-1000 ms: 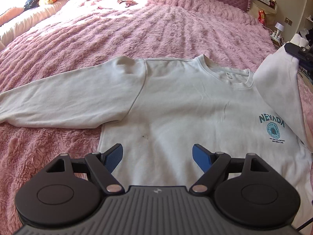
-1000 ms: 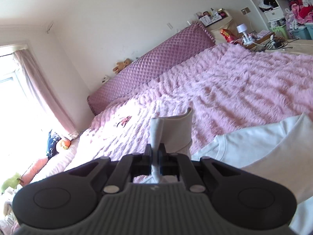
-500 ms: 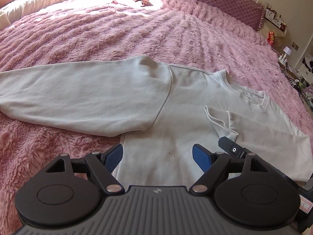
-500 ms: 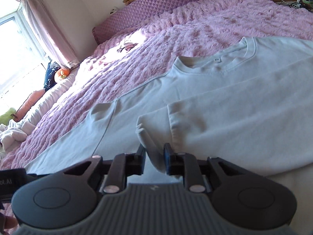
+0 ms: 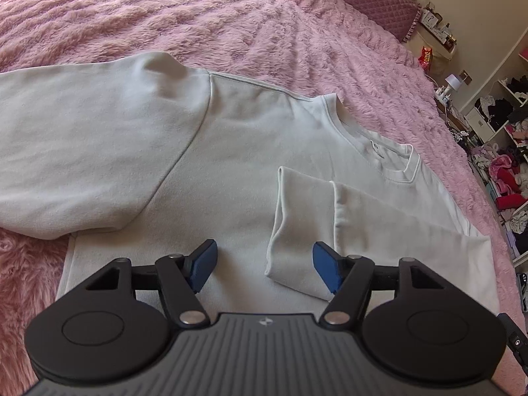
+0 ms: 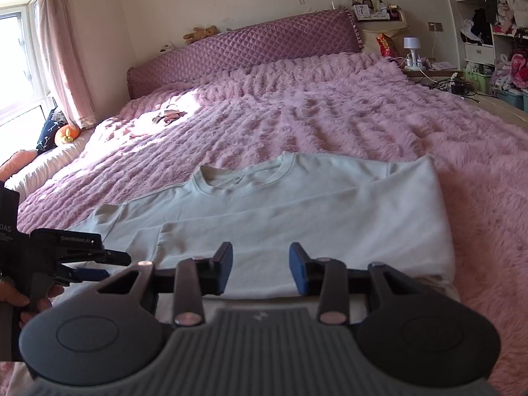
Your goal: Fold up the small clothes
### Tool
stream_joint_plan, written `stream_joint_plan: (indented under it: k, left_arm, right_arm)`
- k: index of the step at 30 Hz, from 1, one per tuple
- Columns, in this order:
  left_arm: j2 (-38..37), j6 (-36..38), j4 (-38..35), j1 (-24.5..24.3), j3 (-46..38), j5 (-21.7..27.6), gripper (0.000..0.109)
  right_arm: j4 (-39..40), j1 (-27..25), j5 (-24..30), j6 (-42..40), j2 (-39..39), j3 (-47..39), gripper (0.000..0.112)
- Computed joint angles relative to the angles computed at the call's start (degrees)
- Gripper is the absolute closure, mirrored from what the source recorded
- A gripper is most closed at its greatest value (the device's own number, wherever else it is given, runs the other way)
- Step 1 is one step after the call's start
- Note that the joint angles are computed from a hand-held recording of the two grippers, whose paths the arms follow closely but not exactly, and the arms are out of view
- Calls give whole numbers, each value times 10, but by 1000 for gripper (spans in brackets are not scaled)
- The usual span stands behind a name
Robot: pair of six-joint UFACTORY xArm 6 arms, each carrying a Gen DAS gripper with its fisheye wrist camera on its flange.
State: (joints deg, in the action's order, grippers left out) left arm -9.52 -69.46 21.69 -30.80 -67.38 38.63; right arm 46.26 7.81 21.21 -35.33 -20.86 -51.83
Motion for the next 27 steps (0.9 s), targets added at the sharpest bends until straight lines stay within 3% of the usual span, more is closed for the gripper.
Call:
stream_joint_plan:
  k: [2, 5, 12, 16, 19, 22, 24, 27]
  left_arm:
    - [1, 9, -27, 7, 8, -33, 38]
    - [5, 35, -77, 16, 17, -74, 72]
    - [0, -2, -47, 18, 28, -97, 102]
    - [-29, -66, 27, 22, 57, -148, 104]
    - [-64, -173, 143, 28, 78, -189, 104]
    - [-96, -282, 250, 26, 87, -156, 104]
    - [-107, -292, 251, 27, 98, -128, 104]
    - [-104, -227, 167, 38, 121, -113, 104]
  right_arm:
    - [-20, -25, 4, 7, -8, 12, 78]
    - [-39, -47, 9, 23, -15, 25, 78]
    - [-32, -51, -7, 38, -19, 43, 77]
    - [-121, -38, -55, 95, -13, 55, 76]
    - [-238, -35, -105, 154, -18, 78, 72]
    - [-365, -44, -151, 219, -24, 103, 65]
    - [-465, -57, -167, 278, -23, 113, 64]
    - [-597, -75, -173, 372, -9, 110, 62]
